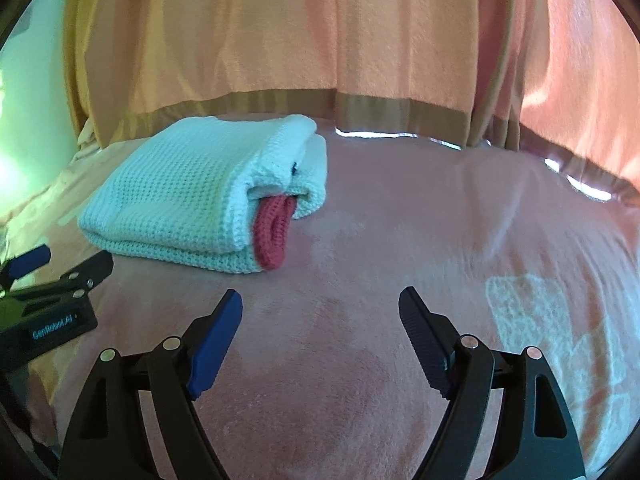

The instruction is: Fold small clothes

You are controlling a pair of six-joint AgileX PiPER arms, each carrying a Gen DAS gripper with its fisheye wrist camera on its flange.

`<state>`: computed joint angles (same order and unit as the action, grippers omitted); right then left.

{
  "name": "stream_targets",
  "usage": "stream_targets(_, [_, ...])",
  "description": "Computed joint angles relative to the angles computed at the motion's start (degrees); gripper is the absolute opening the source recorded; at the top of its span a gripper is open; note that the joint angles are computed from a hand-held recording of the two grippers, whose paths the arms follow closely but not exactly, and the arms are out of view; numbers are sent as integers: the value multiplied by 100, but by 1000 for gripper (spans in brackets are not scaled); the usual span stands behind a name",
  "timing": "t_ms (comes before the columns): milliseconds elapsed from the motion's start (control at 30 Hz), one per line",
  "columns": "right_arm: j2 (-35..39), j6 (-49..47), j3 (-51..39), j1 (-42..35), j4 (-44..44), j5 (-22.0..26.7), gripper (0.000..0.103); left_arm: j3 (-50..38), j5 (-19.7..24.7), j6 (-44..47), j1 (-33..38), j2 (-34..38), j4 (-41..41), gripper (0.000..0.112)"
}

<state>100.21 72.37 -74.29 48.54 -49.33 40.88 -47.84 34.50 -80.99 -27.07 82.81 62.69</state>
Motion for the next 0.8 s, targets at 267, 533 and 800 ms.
stream_targets(267, [17, -42, -8, -54, 117, -75, 78, -58, 48, 111, -59, 54, -78, 98])
stream_targets(533, [64, -50, -58, 17, 61, -5, 78, 9, 69, -113, -122, 4, 104, 98])
stream_targets(800, [79, -25, -81, 46, 43, 42, 78, -35, 79, -34, -88, 31, -11, 98])
